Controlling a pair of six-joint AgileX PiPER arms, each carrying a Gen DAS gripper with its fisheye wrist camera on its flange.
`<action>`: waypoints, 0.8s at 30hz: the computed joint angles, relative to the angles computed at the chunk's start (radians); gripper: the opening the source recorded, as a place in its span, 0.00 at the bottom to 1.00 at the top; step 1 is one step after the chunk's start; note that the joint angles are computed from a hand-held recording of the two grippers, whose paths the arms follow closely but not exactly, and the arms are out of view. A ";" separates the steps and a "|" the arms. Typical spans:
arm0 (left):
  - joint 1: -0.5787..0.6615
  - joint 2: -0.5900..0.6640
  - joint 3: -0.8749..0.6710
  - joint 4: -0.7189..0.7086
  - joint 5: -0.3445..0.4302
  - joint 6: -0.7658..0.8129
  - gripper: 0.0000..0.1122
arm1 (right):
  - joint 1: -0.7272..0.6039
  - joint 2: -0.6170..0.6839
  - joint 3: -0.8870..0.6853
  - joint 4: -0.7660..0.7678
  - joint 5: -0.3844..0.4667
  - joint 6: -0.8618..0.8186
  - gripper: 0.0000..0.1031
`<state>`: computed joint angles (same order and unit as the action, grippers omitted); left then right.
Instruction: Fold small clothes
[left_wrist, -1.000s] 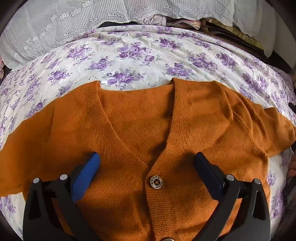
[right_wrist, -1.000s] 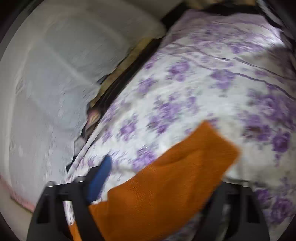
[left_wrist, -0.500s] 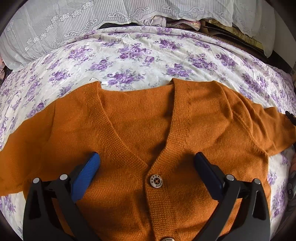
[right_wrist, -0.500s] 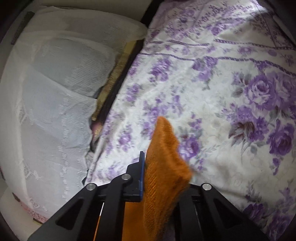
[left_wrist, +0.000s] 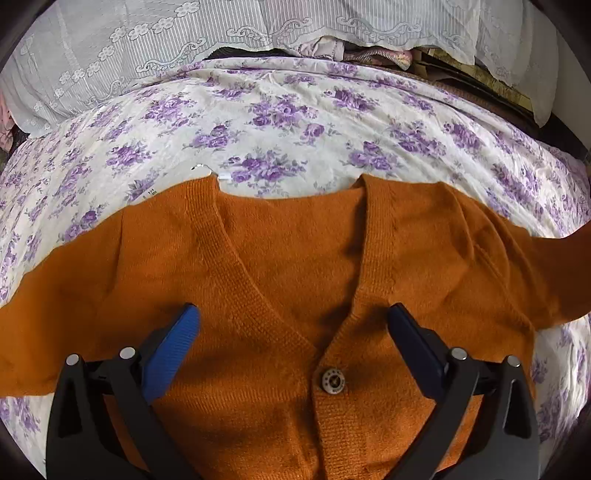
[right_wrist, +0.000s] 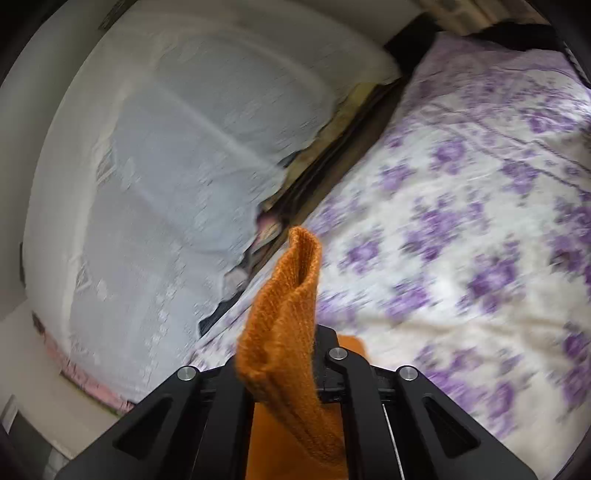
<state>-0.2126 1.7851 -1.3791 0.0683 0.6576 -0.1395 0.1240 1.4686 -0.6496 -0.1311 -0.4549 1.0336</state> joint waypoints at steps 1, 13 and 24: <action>0.001 0.003 -0.008 -0.005 0.004 0.006 0.88 | 0.026 -0.010 -0.009 0.009 0.018 -0.013 0.05; -0.014 0.110 -0.275 -0.154 0.157 0.117 0.88 | 0.261 0.055 -0.234 -0.054 0.160 0.035 0.05; 0.046 0.155 -0.288 -0.300 0.175 0.189 0.88 | 0.439 0.258 -0.520 -0.441 0.288 0.383 0.05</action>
<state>-0.1669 1.9403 -1.6675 -0.2313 0.8328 0.0497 0.5632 1.7263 -1.1699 -0.5716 -0.1666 1.4161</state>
